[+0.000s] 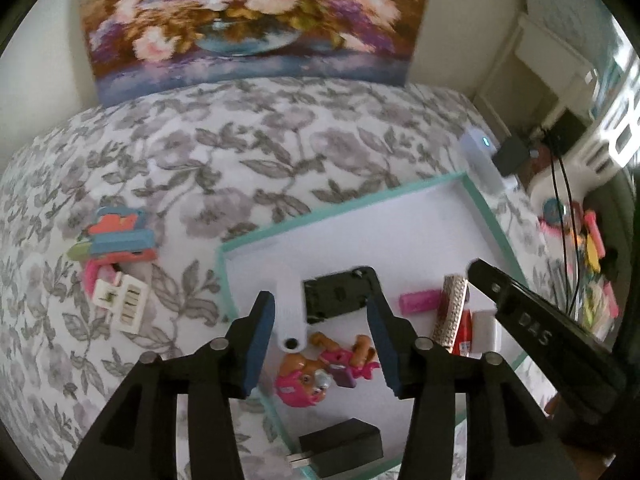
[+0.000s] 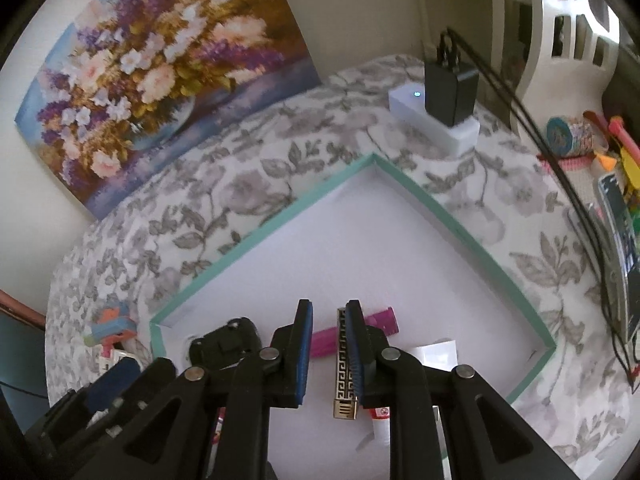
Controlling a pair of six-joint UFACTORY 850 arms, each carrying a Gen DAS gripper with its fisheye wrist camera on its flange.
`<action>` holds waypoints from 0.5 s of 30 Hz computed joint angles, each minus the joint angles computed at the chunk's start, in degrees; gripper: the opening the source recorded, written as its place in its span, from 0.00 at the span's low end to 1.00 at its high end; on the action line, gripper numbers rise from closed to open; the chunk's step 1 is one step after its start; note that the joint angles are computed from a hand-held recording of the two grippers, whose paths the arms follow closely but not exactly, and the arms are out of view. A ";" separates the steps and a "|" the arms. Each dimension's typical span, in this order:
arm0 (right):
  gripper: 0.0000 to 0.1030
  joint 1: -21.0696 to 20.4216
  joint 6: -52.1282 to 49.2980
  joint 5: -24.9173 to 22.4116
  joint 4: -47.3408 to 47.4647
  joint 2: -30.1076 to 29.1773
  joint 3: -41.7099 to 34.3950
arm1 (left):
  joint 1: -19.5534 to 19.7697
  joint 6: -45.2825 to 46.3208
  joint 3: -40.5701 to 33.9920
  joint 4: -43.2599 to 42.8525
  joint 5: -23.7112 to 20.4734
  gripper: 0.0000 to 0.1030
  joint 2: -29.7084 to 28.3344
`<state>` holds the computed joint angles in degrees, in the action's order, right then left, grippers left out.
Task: Organize rigid objects
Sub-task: 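Carry the toy car and gold comb into the white tray and release both, then move both tools back over the item pile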
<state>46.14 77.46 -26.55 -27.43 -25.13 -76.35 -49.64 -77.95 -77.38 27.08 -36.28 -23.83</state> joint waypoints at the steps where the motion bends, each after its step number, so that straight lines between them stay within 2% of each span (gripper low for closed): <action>1: 0.19 0.12 0.49 -0.17 -0.66 0.13 -0.10 | 0.34 -1.52 0.91 0.48 0.09 0.48 0.85; 3: 0.19 0.40 1.64 -0.55 -2.07 0.46 -0.26 | 0.84 -3.96 2.44 1.33 0.02 0.48 2.21; 5: 0.19 0.67 2.05 -1.18 -2.69 0.56 -0.64 | 1.39 -6.64 3.98 2.34 -0.71 0.53 3.60; 6: 0.19 0.80 2.07 -1.43 -2.82 0.56 -0.85 | 1.67 -7.76 4.75 2.70 -0.92 0.65 4.27; 7: 0.19 0.95 1.98 -1.75 -2.94 0.53 -1.13 | 1.90 -8.74 5.46 3.06 -0.90 0.71 4.85; 11: 0.20 1.32 1.15 -3.26 -2.39 0.34 -2.06 | 2.78 -11.87 8.08 3.56 -1.36 0.71 7.17; 15: 0.30 1.72 0.64 -4.38 -2.51 0.17 -2.77 | 3.25 -13.68 9.60 4.03 -2.57 0.74 8.73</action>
<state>47.87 78.10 -30.94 -29.94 -24.95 -79.11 -46.39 -91.63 -67.78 31.12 -38.85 -15.11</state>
